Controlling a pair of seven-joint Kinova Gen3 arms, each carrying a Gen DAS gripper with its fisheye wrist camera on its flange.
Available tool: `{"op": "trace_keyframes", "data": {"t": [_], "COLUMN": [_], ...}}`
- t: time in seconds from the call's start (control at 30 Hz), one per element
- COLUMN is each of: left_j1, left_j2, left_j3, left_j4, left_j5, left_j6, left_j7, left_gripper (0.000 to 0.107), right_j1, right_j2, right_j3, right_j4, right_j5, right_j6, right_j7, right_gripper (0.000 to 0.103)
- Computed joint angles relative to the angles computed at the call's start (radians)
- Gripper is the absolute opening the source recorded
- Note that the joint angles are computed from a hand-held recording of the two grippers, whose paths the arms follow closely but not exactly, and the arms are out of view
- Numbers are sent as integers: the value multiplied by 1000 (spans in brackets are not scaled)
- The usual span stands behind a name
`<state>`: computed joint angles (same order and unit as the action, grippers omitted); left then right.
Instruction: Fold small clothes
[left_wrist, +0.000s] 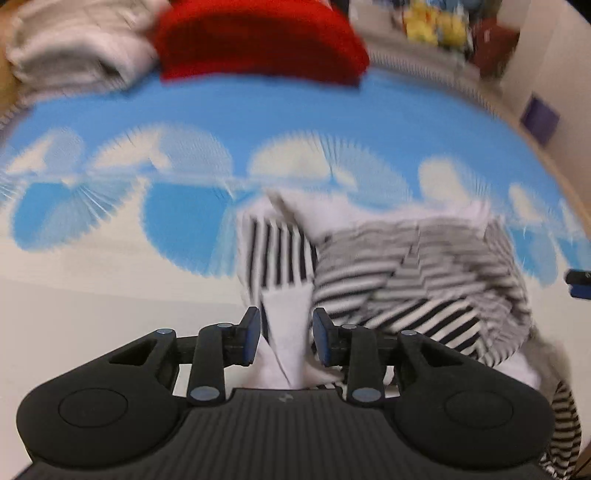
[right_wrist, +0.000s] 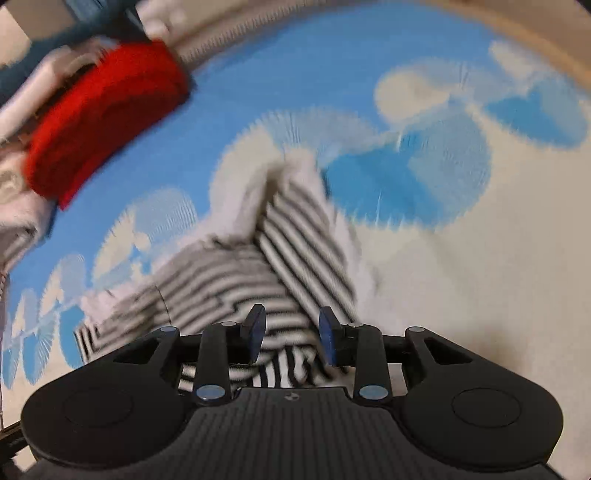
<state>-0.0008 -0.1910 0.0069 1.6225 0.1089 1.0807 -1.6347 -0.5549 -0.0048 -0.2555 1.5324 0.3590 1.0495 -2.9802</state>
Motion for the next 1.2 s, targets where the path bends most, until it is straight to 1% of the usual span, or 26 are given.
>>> {"op": "trace_keyframes", "data": {"t": [0.03, 0.07, 0.13, 0.2, 0.23, 0.3, 0.37, 0.47, 0.53, 0.6, 0.67, 0.73, 0.8, 0.83, 0.87, 0.93, 0.97, 1.0, 1.03, 1.07, 1.13, 1.2], "left_j1": [-8, -18, -8, 4, 12, 7, -5, -12, -7, -19, -20, -13, -16, -18, -30, -36, -46, -61, -70, -74, -80, -92], "left_j2": [-34, -71, -147, -236, -278, -356, -430, -494, -507, -490, -481, -498, -519, -515, -493, -487, -481, -472, -464, -452, -436, -427], "left_j3": [11, 13, -16, -50, -71, -82, -87, -103, -130, -137, -168, -189, -215, -229, -224, -249, -247, -243, -255, -276, -303, -288], "left_j4": [0, -1, 14, 36, 50, 87, 130, 178, 197, 192, 183, 201, 255, 279, 290, 304, 305, 304, 305, 306, 310, 318], "left_j5": [-21, -33, -33, -26, -19, -18, -19, -17, -6, -12, -3, -3, 7, 7, -3, 15, 12, 7, 14, 32, 54, 52], "left_j6": [6, 17, 29, 52, 69, 99, 144, 213, 247, 293, 324, 330, 313, 320, 343, 341, 340, 345, 352, 360, 372, 374], "left_j7": [30, 44, 24, -18, -38, -40, -24, 1, 12, 29, 38, 22, 1, 4, 23, 21, 21, 31, 39, 46, 46, 43], "left_gripper": [34, 34, 35, 35, 35, 35, 35, 34, 34, 34, 34, 34, 34, 34, 33, 33, 35, 40, 42, 46, 48, 51], "right_j1": [-9, -4, -11, -34, -21, 1, 21, 67, 92, 125, 165, 185, 218, 232, 237, 275, 297, 319, 331, 337, 344, 340], "right_j2": [-33, -71, -161, -253, -297, -386, -451, -532, -554, -591, -598, -629, -647, -642, -639, -638, -636, -642, -656, -666, -670, -656], "right_j3": [-11, -40, -63, -71, -94, -157, -220, -327, -358, -398, -421, -431, -456, -458, -451, -469, -480, -482, -470, -457, -447, -437], "right_j4": [19, 35, 88, 141, 163, 208, 247, 313, 332, 361, 364, 393, 425, 435, 448, 454, 453, 459, 472, 489, 509, 529], "right_j5": [39, 71, 85, 62, 40, 12, -9, -62, -129, -160, -214, -246, -286, -317, -346, -362, -369, -384, -404, -424, -452, -479], "right_j6": [9, 34, 38, 33, 35, 65, 99, 132, 154, 152, 186, 167, 154, 152, 141, 150, 173, 183, 179, 163, 137, 98], "right_j7": [-32, -72, -124, -111, -85, -74, -95, -155, -180, -204, -191, -204, -210, -213, -210, -193, -187, -189, -190, -185, -153, -102], "right_gripper": [33, 33, 34, 34, 34, 34, 34, 34, 34, 34, 34, 34, 34, 34, 34, 34, 34, 34, 34, 34, 34, 34]}}
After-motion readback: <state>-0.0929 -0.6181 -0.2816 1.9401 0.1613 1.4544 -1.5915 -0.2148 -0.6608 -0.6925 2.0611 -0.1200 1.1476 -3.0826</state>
